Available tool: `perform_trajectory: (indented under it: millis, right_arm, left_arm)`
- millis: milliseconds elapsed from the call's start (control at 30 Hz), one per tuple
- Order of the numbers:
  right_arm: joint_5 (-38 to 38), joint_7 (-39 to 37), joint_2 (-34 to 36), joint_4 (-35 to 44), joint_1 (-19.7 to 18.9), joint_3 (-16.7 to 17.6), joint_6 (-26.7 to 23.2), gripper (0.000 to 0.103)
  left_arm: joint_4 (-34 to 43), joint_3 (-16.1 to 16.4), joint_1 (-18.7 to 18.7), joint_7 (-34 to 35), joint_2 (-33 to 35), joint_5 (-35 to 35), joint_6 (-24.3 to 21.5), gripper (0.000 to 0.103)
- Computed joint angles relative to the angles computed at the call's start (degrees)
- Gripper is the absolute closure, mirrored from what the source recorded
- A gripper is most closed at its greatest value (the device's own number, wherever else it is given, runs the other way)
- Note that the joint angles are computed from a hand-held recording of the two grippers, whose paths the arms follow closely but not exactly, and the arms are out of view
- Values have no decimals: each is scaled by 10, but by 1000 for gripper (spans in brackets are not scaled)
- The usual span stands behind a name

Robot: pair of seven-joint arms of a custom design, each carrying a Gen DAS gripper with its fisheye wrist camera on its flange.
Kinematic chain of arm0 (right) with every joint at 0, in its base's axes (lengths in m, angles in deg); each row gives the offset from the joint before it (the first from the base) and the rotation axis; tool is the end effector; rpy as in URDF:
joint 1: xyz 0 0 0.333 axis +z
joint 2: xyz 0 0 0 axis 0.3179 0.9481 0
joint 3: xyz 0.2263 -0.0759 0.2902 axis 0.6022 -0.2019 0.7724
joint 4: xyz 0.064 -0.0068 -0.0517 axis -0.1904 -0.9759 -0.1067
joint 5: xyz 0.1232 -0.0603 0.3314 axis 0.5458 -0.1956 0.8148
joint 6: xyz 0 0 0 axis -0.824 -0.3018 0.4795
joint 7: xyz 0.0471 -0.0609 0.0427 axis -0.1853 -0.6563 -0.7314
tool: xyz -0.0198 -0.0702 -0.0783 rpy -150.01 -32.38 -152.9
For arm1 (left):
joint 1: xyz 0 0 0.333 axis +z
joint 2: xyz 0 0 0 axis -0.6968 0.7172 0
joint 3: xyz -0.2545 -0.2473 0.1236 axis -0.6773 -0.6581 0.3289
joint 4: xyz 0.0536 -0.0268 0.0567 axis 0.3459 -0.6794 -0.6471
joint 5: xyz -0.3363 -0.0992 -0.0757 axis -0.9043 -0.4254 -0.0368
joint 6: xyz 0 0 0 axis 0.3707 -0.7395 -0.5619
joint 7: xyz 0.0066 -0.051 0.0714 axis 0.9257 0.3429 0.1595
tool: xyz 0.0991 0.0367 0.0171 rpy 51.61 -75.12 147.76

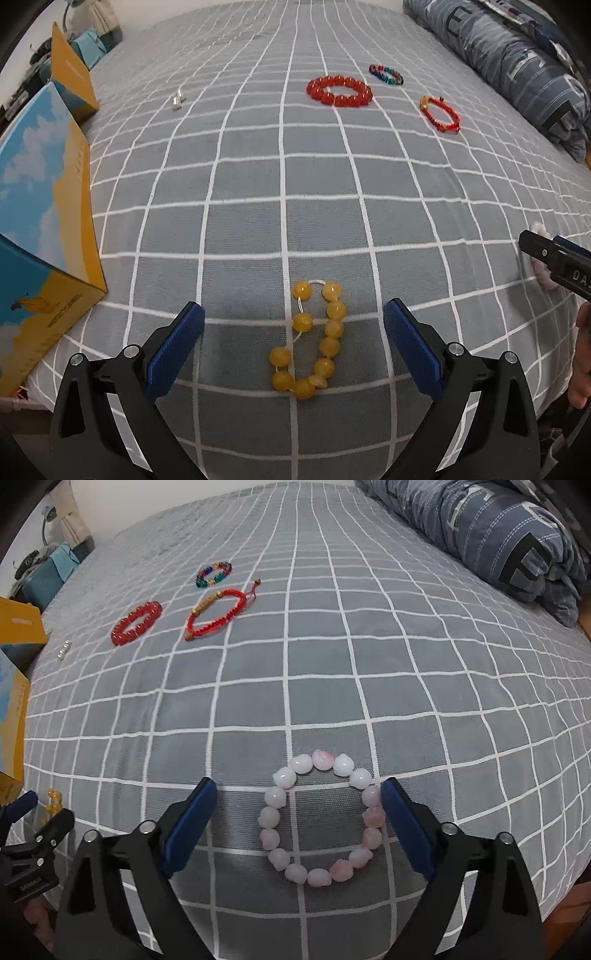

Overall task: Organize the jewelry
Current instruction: 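Grasp the yellow amber bracelet with the left tool while the right tool grasps the pink-white bracelet, then lift and carry both held bracelets over the white box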

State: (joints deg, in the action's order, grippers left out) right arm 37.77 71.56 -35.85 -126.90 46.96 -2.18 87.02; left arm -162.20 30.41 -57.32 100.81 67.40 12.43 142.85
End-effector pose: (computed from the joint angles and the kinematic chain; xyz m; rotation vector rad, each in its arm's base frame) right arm 0.4446 0.3228 0.4831 -1.8341 2.1185 -0.4593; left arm 0.4440 -0.2278 0.4787 -1.8969 2.0770 -0.4193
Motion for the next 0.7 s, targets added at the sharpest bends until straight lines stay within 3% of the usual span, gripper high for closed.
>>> perform_trajectory:
  millis: [133,233,300,367,400,533,700]
  right_arm:
    - [17,-13,8,10,0,-1,-18,33]
    - [14,-12,11,18,4,-1,-29,50]
    - [15,-15,15,25,5,-2,-39,61]
    - [15,-11,16,32,9,-3,-51,83]
    - [16,-1,14,31,10,-3,-50,83]
    - [10,10,12,33,11,-2,-53,83]
    - [4,22,8,32,13,-1,-54,83]
  left_arm:
    - [6,0,-3,20,3,-18,-11,19]
    - [7,1,-5,32,1,-35,-19,28]
    - [9,2,-5,43,-1,-49,-25,46]
    - [9,3,-5,49,-5,-57,-30,74]
    - [10,3,-4,51,-7,-56,-35,92]
    - [1,10,-4,79,-20,-98,-19,94]
    - [-5,9,-3,79,-30,-101,-11,94]
